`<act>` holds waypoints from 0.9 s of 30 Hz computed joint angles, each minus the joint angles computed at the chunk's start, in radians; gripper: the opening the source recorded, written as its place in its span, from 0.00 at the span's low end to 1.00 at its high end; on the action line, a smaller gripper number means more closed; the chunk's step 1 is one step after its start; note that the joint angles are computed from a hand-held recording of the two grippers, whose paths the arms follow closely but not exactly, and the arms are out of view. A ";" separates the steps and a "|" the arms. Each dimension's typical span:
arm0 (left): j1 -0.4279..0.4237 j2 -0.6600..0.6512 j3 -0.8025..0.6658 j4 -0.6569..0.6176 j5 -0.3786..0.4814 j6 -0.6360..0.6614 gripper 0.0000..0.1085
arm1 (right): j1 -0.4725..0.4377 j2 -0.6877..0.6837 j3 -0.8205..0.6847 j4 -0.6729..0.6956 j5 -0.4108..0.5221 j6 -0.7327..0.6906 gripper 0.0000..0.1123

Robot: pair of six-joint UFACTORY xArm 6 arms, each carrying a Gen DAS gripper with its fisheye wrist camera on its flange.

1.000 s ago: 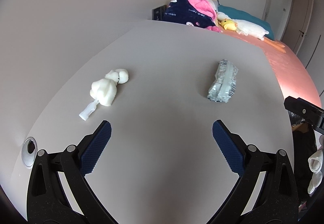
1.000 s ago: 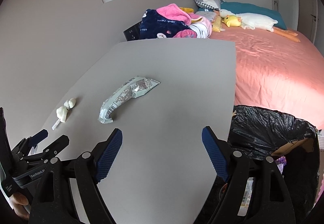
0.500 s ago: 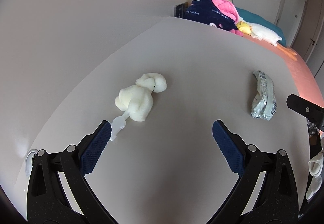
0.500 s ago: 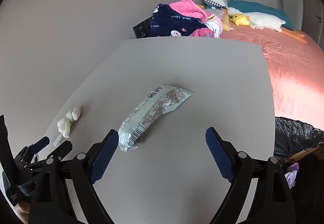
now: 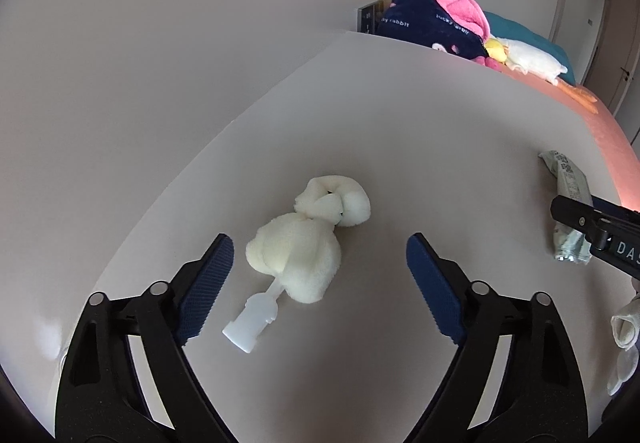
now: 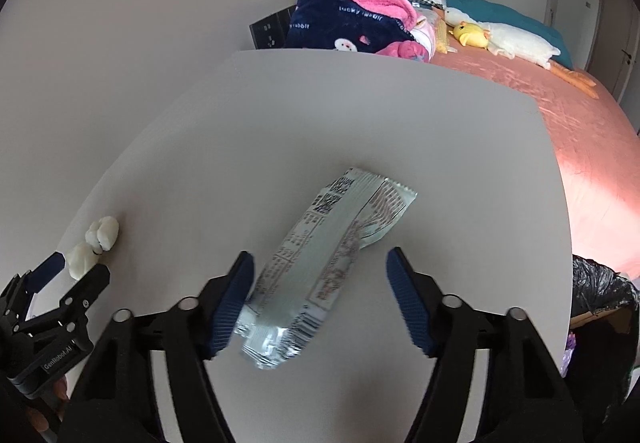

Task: Collect trash
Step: 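Grasp the white cloth bundle with the left gripper while the right grasps the foil wrapper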

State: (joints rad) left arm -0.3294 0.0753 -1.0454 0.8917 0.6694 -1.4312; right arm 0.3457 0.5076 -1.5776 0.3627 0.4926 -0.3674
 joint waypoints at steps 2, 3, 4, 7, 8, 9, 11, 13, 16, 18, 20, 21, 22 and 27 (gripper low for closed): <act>0.012 0.003 0.004 -0.007 -0.019 0.003 0.69 | -0.002 0.019 -0.022 -0.020 0.028 0.018 0.42; 0.020 0.006 0.006 -0.018 -0.032 0.015 0.67 | 0.000 0.017 -0.012 -0.026 0.008 0.016 0.39; 0.022 0.008 0.007 -0.022 -0.037 0.021 0.65 | 0.000 0.016 -0.009 -0.037 0.004 0.019 0.36; 0.022 0.010 0.011 -0.031 -0.036 0.035 0.62 | -0.003 0.010 0.003 -0.006 -0.003 -0.018 0.32; 0.022 0.007 0.015 -0.033 -0.040 0.035 0.61 | -0.004 0.006 0.010 0.008 -0.004 -0.034 0.29; 0.022 0.003 0.018 -0.031 -0.040 0.033 0.59 | -0.005 0.002 0.015 0.026 -0.005 -0.051 0.28; 0.021 0.002 0.020 -0.036 -0.034 0.037 0.53 | -0.007 -0.007 0.030 0.057 -0.008 -0.088 0.24; 0.022 -0.004 0.026 -0.038 -0.031 0.030 0.46 | -0.009 -0.019 0.045 0.081 -0.006 -0.120 0.23; 0.025 -0.014 0.036 -0.035 -0.032 0.014 0.36 | -0.016 -0.038 0.068 0.111 -0.004 -0.154 0.23; 0.023 -0.012 0.033 -0.033 -0.028 0.014 0.33 | -0.023 -0.047 0.077 0.135 0.003 -0.173 0.23; 0.016 -0.008 0.028 -0.030 -0.019 0.012 0.31 | -0.032 -0.055 0.081 0.165 0.017 -0.198 0.23; 0.012 -0.006 0.026 -0.027 -0.017 0.009 0.30 | -0.037 -0.057 0.080 0.182 0.029 -0.211 0.23; 0.009 -0.007 0.027 -0.023 -0.023 0.000 0.30 | -0.043 -0.060 0.080 0.197 0.042 -0.223 0.23; -0.018 -0.008 0.020 0.023 -0.031 -0.055 0.28 | -0.066 -0.076 0.090 0.233 0.071 -0.261 0.23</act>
